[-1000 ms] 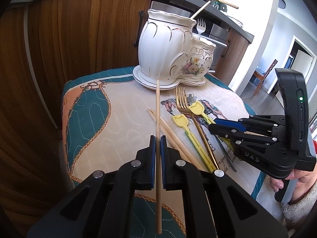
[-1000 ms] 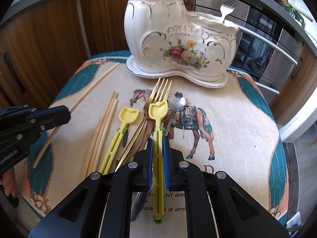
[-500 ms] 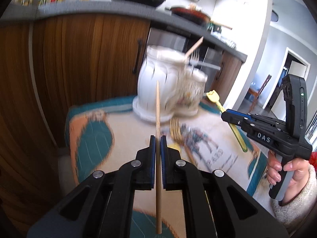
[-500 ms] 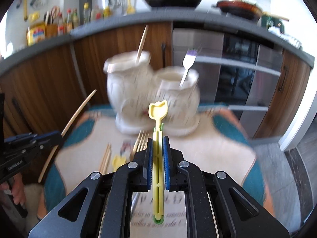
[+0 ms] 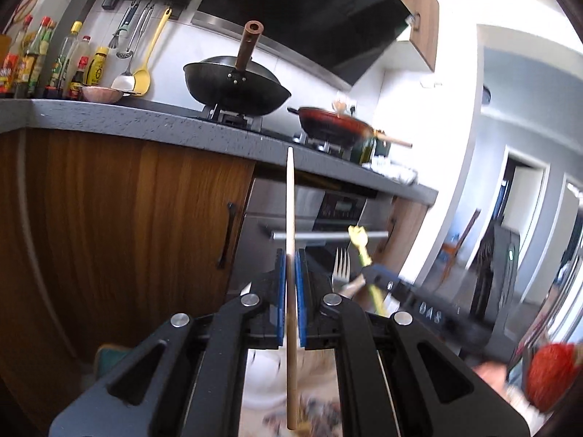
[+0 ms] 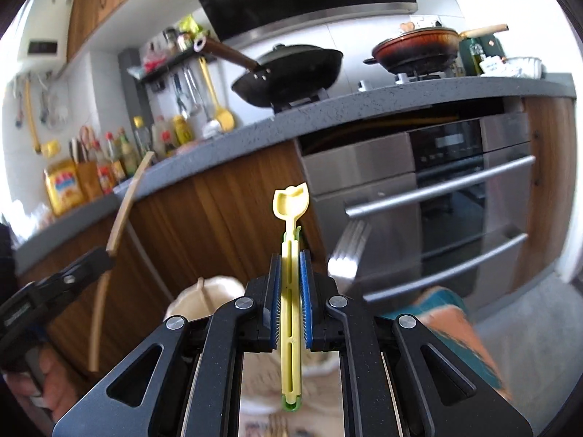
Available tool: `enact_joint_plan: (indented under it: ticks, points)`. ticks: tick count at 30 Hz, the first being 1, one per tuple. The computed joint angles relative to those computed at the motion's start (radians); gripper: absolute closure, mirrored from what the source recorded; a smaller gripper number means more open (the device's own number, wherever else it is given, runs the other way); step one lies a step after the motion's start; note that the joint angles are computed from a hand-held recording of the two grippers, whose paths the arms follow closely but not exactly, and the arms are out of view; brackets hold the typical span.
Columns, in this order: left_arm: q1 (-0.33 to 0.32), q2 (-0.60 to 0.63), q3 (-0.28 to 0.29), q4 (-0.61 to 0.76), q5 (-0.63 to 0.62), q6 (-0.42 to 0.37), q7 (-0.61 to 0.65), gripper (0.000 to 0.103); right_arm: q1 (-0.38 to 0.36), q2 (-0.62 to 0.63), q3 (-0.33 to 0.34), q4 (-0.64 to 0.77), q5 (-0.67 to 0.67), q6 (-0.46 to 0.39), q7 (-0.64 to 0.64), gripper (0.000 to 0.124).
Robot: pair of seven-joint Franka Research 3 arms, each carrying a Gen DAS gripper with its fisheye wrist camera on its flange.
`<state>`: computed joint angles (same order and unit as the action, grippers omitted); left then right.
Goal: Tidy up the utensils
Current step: 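Lift chopstick and yellow-green utensil with both tools over the holder cups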
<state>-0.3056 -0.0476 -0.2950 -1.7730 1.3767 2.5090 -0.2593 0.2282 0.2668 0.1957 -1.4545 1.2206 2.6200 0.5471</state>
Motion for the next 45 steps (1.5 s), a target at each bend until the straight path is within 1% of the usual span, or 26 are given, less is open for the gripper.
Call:
enact_joint_plan:
  ticks: [2,5,8,11,13,16,18,24,27,29,31,34,36,39,41,43,45]
  points:
    - [0.012,0.032,0.014,0.029,0.04,0.038,-0.052,0.098,-0.008,0.048,0.006,0.057,0.012,-0.041,0.017,0.113]
    - [0.011,0.09,0.035,0.093,0.069,0.04,-0.081,0.098,-0.022,0.096,0.024,0.107,0.034,-0.063,0.024,0.113]
    - [-0.008,0.142,0.056,0.15,0.076,0.029,-0.066,0.098,-0.031,0.125,0.044,0.131,0.068,-0.04,-0.001,0.113]
    - [-0.032,0.168,0.075,0.171,0.088,0.008,-0.042,0.098,-0.038,0.138,0.062,0.133,0.11,-0.003,-0.044,0.113]
    - [-0.05,0.181,0.084,0.177,0.114,-0.021,-0.037,0.098,-0.033,0.143,0.064,0.134,0.11,0.019,-0.058,0.113]
    - [-0.065,0.18,0.096,0.163,0.169,-0.043,-0.075,0.098,-0.029,0.15,0.071,0.132,0.112,0.036,-0.08,0.113]
    - [-0.067,0.175,0.098,0.15,0.182,-0.05,-0.094,0.098,-0.022,0.151,0.07,0.129,0.096,0.054,-0.086,0.113]
    - [-0.068,0.14,0.084,0.097,0.215,-0.071,-0.117,0.098,-0.011,0.146,0.077,0.109,0.075,0.097,-0.125,0.113]
    - [-0.063,0.126,0.074,0.079,0.2,-0.078,-0.1,0.098,-0.005,0.138,0.077,0.092,0.057,0.114,-0.131,0.113]
    - [-0.058,0.124,0.068,0.077,0.165,-0.071,-0.061,0.098,-0.003,0.119,0.074,0.063,0.047,0.132,-0.149,0.113]
    - [-0.062,0.12,0.06,0.069,0.141,-0.082,-0.024,0.098,0.0,0.096,0.072,0.029,0.047,0.155,-0.17,0.113]
    - [-0.068,0.111,0.05,0.06,0.122,-0.101,0.005,0.098,-0.002,0.053,0.073,-0.028,0.086,0.189,-0.241,0.113]
    - [-0.072,0.1,0.044,0.048,0.11,-0.106,0.013,0.098,0.005,0.028,0.06,-0.062,0.089,0.194,-0.245,0.113]
    - [-0.069,0.084,0.037,0.032,0.062,-0.097,0.047,0.098,0.014,-0.009,0.037,-0.11,0.076,0.182,-0.226,0.113]
    - [-0.064,0.077,0.033,0.023,0.006,-0.086,0.085,0.098,0.02,-0.031,0.022,-0.141,0.061,0.177,-0.21,0.113]
    - [-0.059,0.068,0.032,0.01,-0.021,-0.078,0.093,0.098,0.032,-0.043,0.001,-0.16,0.008,0.166,-0.155,0.113]
    - [-0.053,0.06,0.031,-0.001,-0.033,-0.066,0.089,0.098,0.031,-0.044,-0.006,-0.16,-0.011,0.14,-0.126,0.113]
